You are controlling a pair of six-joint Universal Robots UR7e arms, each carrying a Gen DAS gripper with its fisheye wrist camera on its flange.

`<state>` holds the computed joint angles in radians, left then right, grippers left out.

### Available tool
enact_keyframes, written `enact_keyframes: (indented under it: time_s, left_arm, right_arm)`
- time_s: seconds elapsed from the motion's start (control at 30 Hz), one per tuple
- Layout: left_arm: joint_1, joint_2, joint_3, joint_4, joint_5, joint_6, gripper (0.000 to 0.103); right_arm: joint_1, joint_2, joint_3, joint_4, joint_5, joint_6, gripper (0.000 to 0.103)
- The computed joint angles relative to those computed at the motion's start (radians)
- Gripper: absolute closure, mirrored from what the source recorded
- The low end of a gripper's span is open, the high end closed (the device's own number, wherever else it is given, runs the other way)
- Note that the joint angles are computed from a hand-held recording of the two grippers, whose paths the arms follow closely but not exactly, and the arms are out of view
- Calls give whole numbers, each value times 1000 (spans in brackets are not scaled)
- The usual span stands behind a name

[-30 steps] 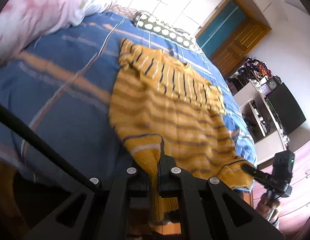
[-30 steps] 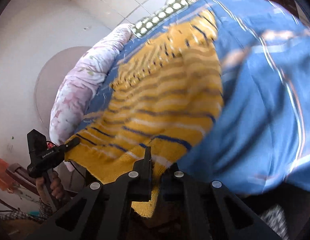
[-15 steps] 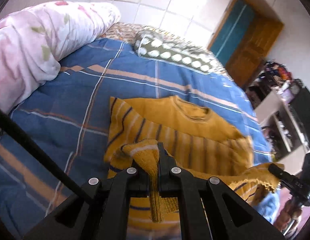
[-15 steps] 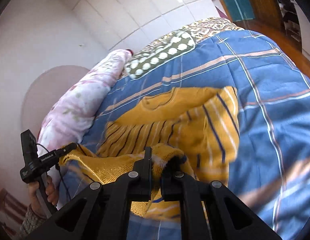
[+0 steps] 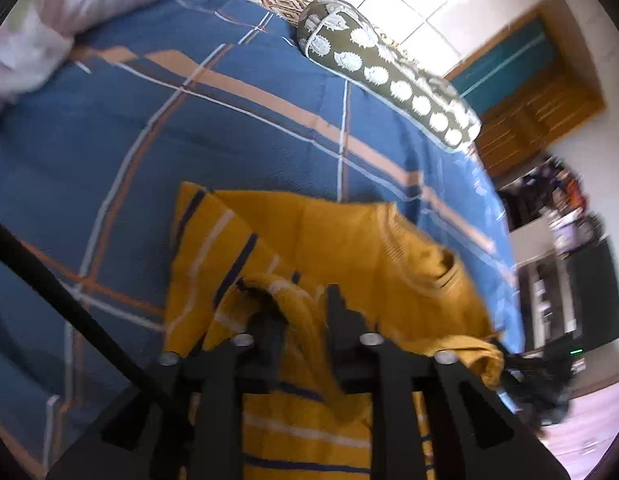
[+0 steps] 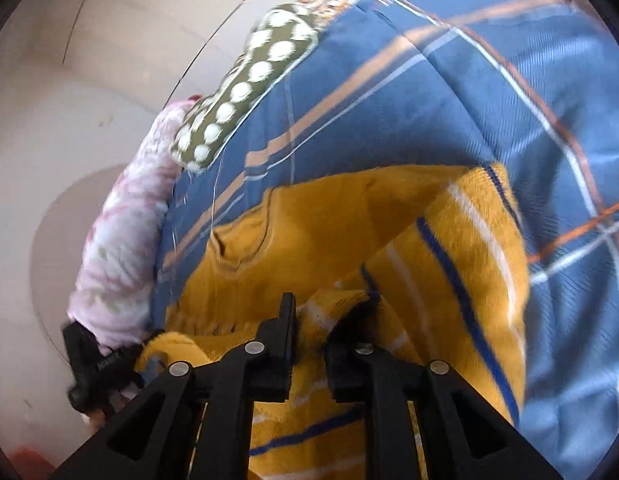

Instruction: Fold small clothes

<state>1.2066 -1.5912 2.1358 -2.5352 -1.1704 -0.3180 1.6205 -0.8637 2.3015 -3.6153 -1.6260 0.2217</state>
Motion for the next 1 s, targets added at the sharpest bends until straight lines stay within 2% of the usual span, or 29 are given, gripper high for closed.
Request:
enact_keyframes:
  time_s: [0.1,0.17,0.23,0.33,0.4,0.47,0.53,0.57,0.63,0.73,0.77,0.8,0.87,0.93,0.97,1.0]
  left_arm:
    - [25,2,-4,-71,-34,-1,47]
    - [36,4,-13,-101,-37,2,43]
    - [44,3,-29,-99,-35,-1,43]
    - [37,-27,-27,-68,-22,-10,43]
    - [19,-58,-13,-39,0,-7,43]
    - [-7,-107,12,5,17,-1,43]
    - [-34,-159,40,43,29,0,43]
    - [-62,-206,70,72,43,-5,42]
    - [-100,-269,116,106,68,0,38]
    - [-215,-418,219,228,164,-23,35]
    - [-243,-448,241,264,187,-39,35]
    - [-300,-509,279,342,226,-81,35]
    - [-368,-576,320,449,258,-158,35]
    - [-425,-648,355,558,259,-245,35]
    - [-451,-688,369,614,248,-295,35]
    - [-470,-719,379,651,242,-329,35]
  right_arm:
    - [-57,10,-2,-36,90,48,73]
    - [-88,17,-8,-45,145,78,71]
    - [-94,16,-18,-35,153,86,71]
    - [-69,5,-34,-24,93,80,65]
    - [-42,-17,-33,-51,29,83,43]
    - [-17,-53,-14,-89,-26,85,38]
    - [-1,-109,26,-86,-46,57,38]
    - [8,-133,47,-80,-63,36,38]
    - [44,-186,100,-53,-148,-19,38]
    - [88,-226,189,-27,-242,-88,38]
    - [88,-226,234,-44,-246,-106,38]
    - [81,-222,266,-66,-234,-115,38]
    - [68,-165,324,-156,-210,-127,38]
    - [71,-91,334,-211,-208,-136,40]
    - [72,-43,337,-240,-205,-145,58]
    - [66,-19,337,-249,-191,-153,86]
